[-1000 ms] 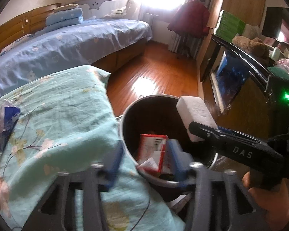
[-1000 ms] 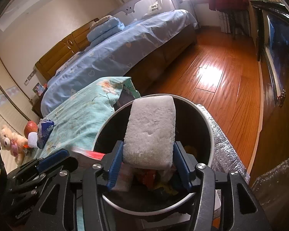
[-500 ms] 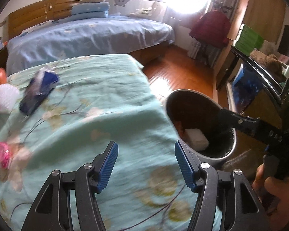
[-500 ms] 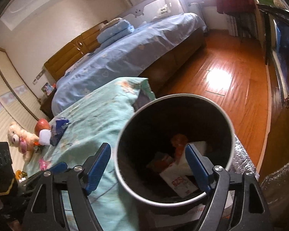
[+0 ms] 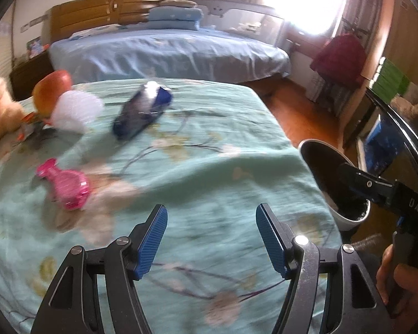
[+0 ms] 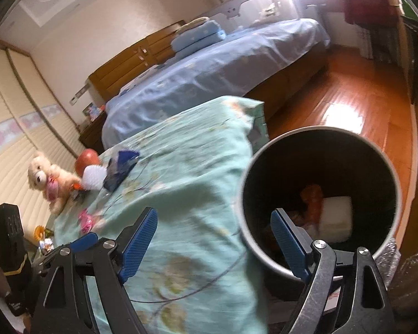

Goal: Collect trash
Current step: 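Move both open tools back over the pink brush and blue bag, then grasp the blue-white plastic bag with the right tool while the left tool grasps the pink brush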

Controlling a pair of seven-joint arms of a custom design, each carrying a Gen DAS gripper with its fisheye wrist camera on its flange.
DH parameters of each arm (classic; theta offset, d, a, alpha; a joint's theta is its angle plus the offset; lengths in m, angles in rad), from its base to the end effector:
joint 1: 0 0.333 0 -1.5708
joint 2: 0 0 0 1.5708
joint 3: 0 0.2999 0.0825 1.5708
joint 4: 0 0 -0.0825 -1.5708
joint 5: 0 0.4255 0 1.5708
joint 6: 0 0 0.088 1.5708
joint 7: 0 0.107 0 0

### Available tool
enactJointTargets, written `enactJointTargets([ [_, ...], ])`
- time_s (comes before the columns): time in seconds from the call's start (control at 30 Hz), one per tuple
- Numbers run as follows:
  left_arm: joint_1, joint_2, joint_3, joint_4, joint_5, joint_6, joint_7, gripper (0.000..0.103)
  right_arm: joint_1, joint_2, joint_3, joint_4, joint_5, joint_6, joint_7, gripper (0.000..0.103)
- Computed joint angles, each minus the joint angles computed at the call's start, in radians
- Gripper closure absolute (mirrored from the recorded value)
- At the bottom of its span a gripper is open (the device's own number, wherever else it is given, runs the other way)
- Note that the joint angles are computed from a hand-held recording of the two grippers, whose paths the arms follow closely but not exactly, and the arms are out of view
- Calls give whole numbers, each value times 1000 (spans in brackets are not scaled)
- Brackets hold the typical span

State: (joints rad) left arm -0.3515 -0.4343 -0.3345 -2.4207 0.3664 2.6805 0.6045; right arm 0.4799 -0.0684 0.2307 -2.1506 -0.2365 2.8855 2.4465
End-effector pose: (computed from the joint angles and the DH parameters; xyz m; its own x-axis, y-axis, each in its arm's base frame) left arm 0.3828 -0.3392 0.5016 -0.0796 -0.9820 0.1714 -0.7440 -0.0559 -0.6659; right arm 0.4528 0.4104 0.4878 0.1819 -0.9025 -0.3905 -0.7843 0.1064 -0.6112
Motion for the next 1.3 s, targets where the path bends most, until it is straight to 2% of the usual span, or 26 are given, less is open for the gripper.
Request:
enactJointTargets([
  [0.33, 19, -180, 22, -133, -20, -88, -62, 37, 84, 131, -13, 133, 114, -13, -152, 18],
  [0.53, 40, -245, 38, -175, -33, -124, -85, 37, 127, 207, -31, 221, 178, -29, -227, 18],
  [0.73, 60, -225, 59, -168, -47, -117, -76, 37, 156, 279, -44, 314, 231, -49, -288, 18],
  [1.03, 93, -105, 72, -106, -50, -96, -43, 37, 189, 432, -50, 510, 312, -106, -405, 18],
  [1.3, 136, -52, 57, -65, 5, -119, -44, 35, 213, 633, -54, 786, 381, -198, -469, 18],
])
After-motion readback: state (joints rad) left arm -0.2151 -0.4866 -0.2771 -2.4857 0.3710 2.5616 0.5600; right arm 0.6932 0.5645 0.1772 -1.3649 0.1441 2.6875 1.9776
